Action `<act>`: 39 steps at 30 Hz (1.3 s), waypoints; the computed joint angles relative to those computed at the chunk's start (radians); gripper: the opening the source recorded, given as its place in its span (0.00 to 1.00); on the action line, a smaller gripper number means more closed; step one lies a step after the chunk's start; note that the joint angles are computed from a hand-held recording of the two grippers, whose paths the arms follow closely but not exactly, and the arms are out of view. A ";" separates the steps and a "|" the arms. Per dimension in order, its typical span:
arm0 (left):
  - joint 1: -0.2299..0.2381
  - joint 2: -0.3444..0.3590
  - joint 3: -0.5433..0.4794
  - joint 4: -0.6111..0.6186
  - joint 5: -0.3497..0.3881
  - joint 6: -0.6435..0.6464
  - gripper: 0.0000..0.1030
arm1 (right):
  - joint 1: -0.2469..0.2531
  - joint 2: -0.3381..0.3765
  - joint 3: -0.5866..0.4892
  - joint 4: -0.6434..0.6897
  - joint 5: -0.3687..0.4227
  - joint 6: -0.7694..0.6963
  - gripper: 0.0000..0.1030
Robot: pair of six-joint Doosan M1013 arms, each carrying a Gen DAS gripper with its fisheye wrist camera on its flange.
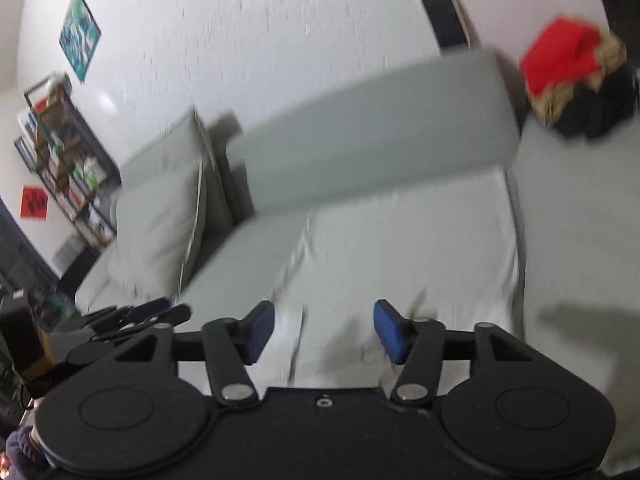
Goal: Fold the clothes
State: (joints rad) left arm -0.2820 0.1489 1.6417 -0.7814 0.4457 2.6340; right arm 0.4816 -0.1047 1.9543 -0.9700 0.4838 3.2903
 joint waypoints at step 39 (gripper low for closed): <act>-0.081 0.833 -1.043 0.563 0.319 -0.711 0.04 | -0.507 0.479 -0.109 -0.819 -0.204 0.916 0.09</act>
State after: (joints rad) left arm -0.3635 0.9818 0.5991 -0.2186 0.7643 1.9235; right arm -0.0254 0.3748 1.8456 -1.7885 0.2793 4.2063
